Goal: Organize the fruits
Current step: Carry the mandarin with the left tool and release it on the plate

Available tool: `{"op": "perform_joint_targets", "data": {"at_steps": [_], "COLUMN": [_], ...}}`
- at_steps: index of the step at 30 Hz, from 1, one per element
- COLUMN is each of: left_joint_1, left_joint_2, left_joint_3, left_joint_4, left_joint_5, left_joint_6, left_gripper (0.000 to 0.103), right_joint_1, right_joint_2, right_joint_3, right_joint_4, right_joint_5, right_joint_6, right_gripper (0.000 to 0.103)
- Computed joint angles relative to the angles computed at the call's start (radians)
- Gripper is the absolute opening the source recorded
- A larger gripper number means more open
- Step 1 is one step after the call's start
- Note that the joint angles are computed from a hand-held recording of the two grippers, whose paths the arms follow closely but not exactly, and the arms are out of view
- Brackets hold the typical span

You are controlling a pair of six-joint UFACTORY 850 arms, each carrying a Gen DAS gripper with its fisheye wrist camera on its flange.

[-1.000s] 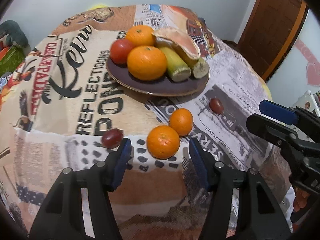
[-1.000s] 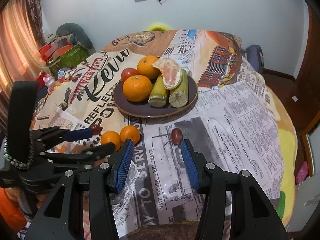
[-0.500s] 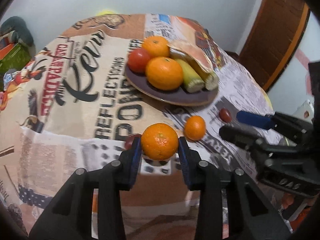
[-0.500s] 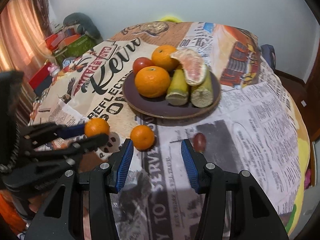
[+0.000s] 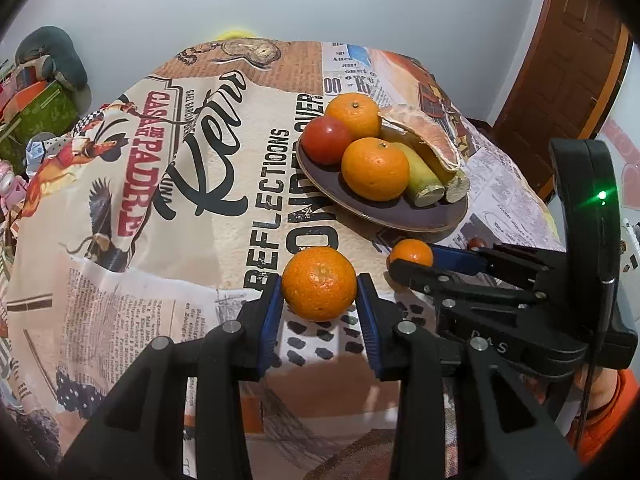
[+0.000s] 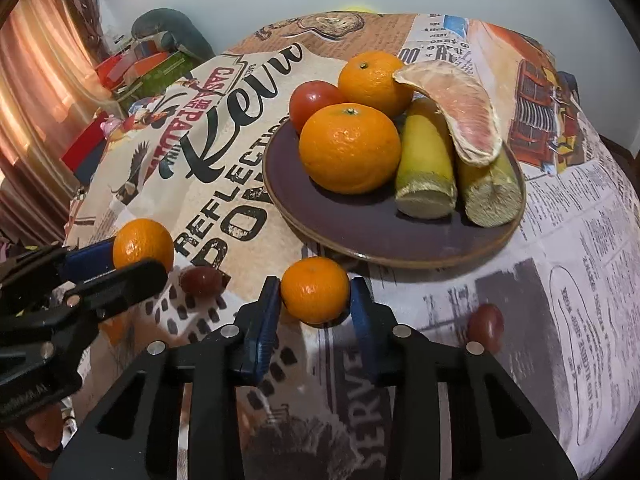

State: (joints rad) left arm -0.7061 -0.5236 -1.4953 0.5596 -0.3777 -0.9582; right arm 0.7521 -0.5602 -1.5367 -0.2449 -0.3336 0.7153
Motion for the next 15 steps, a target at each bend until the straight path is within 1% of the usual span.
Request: {"op": "perform_joint_targets", "data": {"at_steps": [3, 5, 11, 15], "left_joint_1": [0.0, -0.002, -0.013, -0.016], "left_joint_2": [-0.01, -0.015, -0.038, -0.067], "left_joint_3": [-0.014, -0.025, -0.084, -0.139], "left_joint_4": [-0.006, -0.007, -0.001, -0.037], "left_joint_5": [-0.008, -0.01, -0.012, -0.012], "left_joint_6": [0.01, 0.015, 0.036, 0.088], "left_gripper": [0.037, 0.037, 0.037, 0.037], "right_joint_1": [0.014, 0.013, -0.003, -0.016], "right_joint_2": [0.01, 0.033, 0.112, 0.144], "right_joint_3": [0.004, 0.03, 0.103, 0.128], "right_joint_4": [-0.121, -0.141, -0.376, -0.502], "right_joint_5": [-0.025, -0.009, -0.002, -0.006], "right_joint_6": [0.087, 0.105, 0.348, 0.476], "right_gripper": [0.032, 0.032, 0.032, 0.032]}}
